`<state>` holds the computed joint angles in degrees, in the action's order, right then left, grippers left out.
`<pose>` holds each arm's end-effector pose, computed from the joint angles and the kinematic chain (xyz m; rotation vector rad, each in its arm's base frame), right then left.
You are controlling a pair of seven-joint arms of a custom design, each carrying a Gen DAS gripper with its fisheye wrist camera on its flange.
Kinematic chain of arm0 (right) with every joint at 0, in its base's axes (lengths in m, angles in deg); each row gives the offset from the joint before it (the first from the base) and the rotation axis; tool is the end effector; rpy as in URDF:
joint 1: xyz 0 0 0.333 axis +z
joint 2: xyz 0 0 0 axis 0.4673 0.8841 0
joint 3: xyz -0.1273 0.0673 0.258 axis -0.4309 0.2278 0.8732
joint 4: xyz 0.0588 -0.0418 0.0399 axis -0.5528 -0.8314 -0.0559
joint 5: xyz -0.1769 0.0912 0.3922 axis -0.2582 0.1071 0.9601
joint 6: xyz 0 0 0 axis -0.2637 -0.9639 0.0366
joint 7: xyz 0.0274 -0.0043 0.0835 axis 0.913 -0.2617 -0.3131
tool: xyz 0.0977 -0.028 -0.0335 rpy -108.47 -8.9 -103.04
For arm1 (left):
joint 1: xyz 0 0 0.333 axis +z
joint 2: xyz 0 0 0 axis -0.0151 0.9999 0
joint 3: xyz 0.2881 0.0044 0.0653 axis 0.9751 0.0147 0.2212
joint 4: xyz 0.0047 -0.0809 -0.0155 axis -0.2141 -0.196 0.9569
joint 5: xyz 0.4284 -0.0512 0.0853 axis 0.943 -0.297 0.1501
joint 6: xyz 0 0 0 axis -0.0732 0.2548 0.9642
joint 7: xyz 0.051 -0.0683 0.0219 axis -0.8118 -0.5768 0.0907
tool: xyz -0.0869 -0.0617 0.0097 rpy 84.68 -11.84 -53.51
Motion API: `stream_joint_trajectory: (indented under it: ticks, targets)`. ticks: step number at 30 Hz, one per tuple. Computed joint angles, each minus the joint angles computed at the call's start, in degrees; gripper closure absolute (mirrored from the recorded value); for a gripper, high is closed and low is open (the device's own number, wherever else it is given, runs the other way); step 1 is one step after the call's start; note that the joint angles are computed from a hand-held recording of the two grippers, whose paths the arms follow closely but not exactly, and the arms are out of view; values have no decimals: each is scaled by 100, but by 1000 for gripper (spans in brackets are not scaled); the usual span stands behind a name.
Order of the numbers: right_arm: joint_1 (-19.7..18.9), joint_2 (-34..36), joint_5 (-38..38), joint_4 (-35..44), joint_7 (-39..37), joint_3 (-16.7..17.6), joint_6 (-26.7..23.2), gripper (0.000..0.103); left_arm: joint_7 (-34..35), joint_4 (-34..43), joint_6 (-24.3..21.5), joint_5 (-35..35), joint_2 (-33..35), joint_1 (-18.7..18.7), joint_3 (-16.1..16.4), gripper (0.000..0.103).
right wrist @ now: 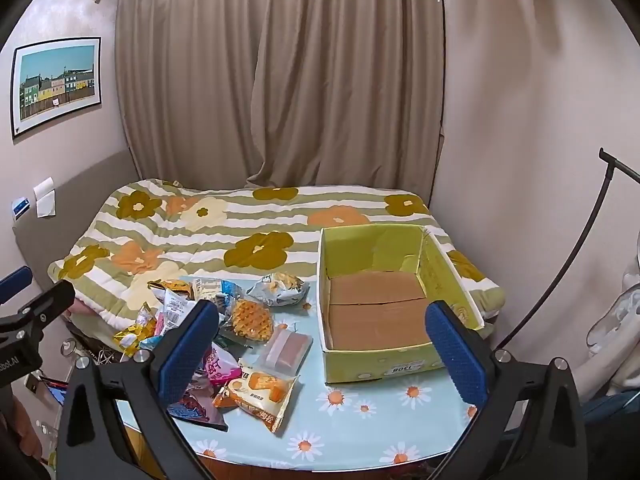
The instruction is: Organize snacks
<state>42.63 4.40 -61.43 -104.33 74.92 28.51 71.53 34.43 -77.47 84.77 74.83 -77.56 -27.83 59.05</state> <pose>0.4178 0.3259 0.6531 -1.4448 1.8321 -1.0023 0.4507 -0.4773 0.6528 -1.4236 1.8008 -1.0131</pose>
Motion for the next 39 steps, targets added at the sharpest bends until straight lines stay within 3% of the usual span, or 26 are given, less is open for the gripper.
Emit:
stream_joint_trajectory:
  ticks: [2,5,10,39]
  targets:
    - [8,-3,6,-10,-13,-9,15,0,50,54,-93,0,36,-27,-22,0]
    - [12,11,10,-6,-26,-8,7,0,150,-105,194,-488,-127,62,52,0]
    - [2,64,8,13,-4,-18,67,0,-36,-8,92,-176,-63,32,-27,0]
    - [68,119,-13,10,44,-61,82,0,-14,-44,210,-343,10,79,40,0]
